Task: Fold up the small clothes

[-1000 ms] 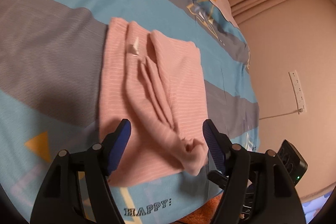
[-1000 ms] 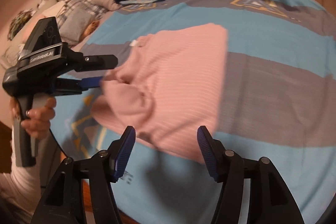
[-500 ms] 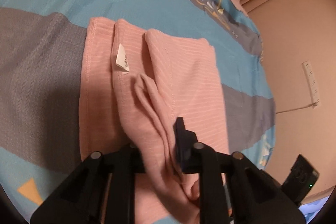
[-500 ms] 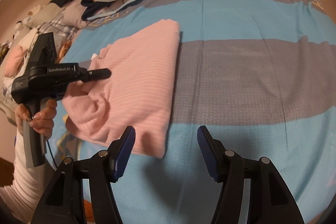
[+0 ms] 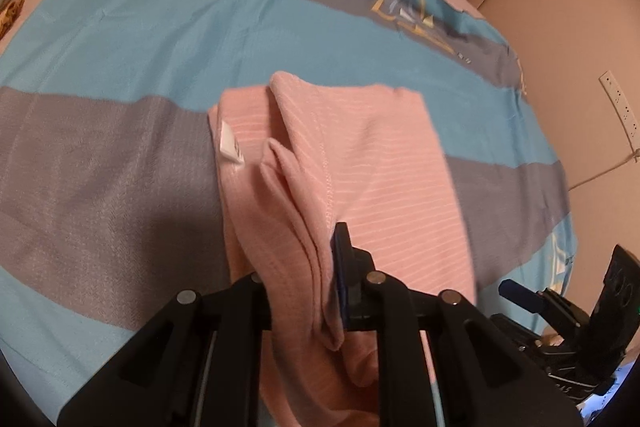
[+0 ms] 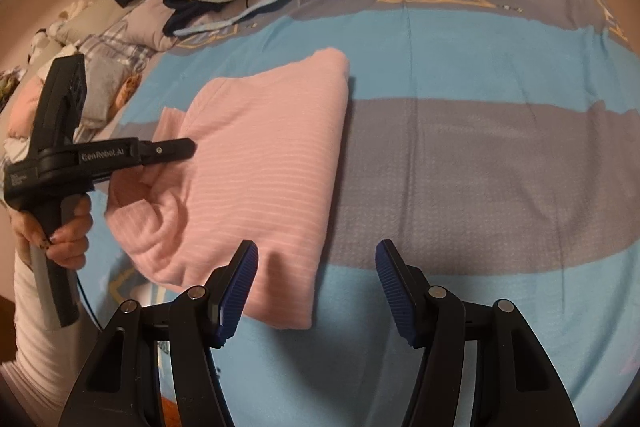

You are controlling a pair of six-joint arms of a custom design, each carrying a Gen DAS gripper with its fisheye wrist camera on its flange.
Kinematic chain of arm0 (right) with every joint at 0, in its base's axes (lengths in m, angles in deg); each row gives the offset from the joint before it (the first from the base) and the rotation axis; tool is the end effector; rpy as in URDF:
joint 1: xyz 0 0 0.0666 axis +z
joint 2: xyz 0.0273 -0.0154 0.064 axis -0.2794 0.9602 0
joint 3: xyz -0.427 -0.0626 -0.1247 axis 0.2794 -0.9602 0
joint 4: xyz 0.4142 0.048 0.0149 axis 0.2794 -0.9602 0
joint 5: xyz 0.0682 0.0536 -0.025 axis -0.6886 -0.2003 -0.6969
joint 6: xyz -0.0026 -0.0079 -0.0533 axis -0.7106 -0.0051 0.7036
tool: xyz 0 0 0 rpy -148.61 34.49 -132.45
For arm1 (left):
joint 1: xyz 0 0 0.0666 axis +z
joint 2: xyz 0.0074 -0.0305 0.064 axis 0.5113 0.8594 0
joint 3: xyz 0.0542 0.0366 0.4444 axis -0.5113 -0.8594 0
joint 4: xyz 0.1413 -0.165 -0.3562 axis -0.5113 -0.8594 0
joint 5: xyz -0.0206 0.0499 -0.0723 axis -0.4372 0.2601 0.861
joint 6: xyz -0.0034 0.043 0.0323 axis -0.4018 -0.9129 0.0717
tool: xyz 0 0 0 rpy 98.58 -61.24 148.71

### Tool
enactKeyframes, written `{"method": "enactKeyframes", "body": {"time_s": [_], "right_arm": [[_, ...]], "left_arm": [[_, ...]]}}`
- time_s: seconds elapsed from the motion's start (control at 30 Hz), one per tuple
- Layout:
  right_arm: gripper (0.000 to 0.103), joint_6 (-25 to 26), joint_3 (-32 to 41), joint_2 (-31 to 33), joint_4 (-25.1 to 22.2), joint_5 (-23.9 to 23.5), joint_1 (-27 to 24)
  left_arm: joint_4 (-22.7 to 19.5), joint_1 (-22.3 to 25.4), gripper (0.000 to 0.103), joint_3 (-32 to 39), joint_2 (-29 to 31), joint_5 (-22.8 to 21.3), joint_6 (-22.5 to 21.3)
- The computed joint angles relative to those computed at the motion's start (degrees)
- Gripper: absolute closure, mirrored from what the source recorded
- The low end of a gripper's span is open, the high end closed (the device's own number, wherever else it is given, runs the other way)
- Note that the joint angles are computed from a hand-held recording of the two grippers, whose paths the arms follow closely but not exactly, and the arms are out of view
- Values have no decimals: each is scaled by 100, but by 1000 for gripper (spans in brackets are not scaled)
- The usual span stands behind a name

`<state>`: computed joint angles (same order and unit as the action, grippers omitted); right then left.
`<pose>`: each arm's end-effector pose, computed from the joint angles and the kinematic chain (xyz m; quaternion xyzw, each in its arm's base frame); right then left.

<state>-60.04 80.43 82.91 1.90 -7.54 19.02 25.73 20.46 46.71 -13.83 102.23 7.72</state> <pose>0.2728 0.1895 0.4570 0.0028 0.9281 0.1871 0.3219 0.3937 -0.0845 0.4769 0.0778 0.9551 -0.2022 0.2021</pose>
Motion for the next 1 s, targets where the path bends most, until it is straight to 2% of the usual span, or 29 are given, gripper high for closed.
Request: {"method": "enactKeyframes", "body": {"time_s": [0.13,0.3,0.5,0.73,0.83,1.0], "right_arm": [[42,-34,75,197,-188,67,10],[42,-59,98,175,-267,52,-7],[42,-123,124,209,-274,101,27],[42,-74,135,342,-365,115,153],[42,-62,120,349,-415,135,201],[42,-28,98,301,-460,76,194]], "left_arm": [[-60,115,80,-41,11,128,174],[-259,88,82,7,-238,109,100],[-431,58,74,-200,-651,335,87],[-651,-64,74,-558,-801,-132,88],[-687,-51,70,-682,-836,-365,137],[-786,154,70,-763,-875,-195,107]]}}
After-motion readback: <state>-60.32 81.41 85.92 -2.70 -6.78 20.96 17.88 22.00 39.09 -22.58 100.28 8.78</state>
